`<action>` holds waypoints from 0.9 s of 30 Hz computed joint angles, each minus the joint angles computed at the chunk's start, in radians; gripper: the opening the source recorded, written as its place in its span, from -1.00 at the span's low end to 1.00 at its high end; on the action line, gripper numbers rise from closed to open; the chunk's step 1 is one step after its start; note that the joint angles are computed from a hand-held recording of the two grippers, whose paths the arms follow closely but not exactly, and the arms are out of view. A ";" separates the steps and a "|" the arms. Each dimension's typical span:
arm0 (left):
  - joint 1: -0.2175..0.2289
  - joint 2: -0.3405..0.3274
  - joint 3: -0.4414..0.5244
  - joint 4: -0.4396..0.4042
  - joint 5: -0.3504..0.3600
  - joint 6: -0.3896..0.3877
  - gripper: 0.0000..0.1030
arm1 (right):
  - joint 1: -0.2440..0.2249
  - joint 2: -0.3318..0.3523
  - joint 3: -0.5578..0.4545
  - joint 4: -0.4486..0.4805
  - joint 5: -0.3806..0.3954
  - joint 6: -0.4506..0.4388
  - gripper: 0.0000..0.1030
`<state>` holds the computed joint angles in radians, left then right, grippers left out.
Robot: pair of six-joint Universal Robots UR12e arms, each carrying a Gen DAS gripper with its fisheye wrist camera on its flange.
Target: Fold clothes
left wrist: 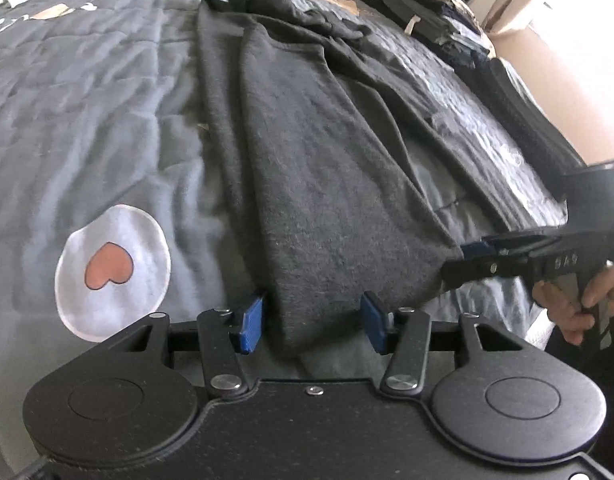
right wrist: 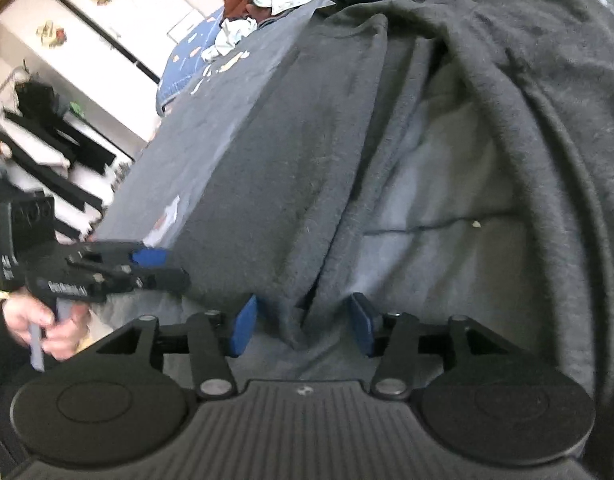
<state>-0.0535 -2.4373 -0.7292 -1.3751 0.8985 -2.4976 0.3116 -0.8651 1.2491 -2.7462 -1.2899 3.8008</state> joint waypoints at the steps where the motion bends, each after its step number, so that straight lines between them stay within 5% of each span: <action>1: 0.000 -0.002 0.003 -0.003 0.002 -0.003 -0.03 | -0.002 0.003 0.000 -0.013 0.006 0.015 -0.01; 9: 0.005 -0.033 0.057 -0.052 -0.035 -0.093 -0.04 | -0.009 0.027 -0.001 -0.095 0.058 0.115 0.05; 12: 0.006 -0.037 0.062 -0.050 -0.040 -0.112 -0.29 | -0.010 0.031 -0.003 -0.106 0.065 0.137 0.03; 14: 0.007 -0.043 0.074 -0.066 -0.044 -0.115 -0.58 | -0.008 0.028 -0.002 -0.095 0.060 0.130 -0.10; 16: 0.009 -0.046 0.080 -0.082 -0.058 -0.109 -0.78 | -0.008 0.024 -0.002 -0.073 0.055 0.128 -0.53; 19: 0.009 -0.044 0.077 -0.082 -0.058 -0.099 -0.82 | -0.011 0.023 0.002 -0.078 0.066 0.153 -0.74; 22: 0.002 -0.044 0.073 -0.060 -0.015 -0.109 -0.61 | -0.014 0.023 0.005 -0.091 0.080 0.175 -0.75; 27: -0.002 -0.048 0.076 -0.055 0.000 -0.118 -0.59 | -0.008 0.024 0.003 -0.073 0.056 0.161 -0.67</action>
<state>-0.0555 -2.4856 -0.6529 -1.4304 0.8989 -2.6161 0.3039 -0.8408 1.2524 -2.8194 -1.2344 3.9619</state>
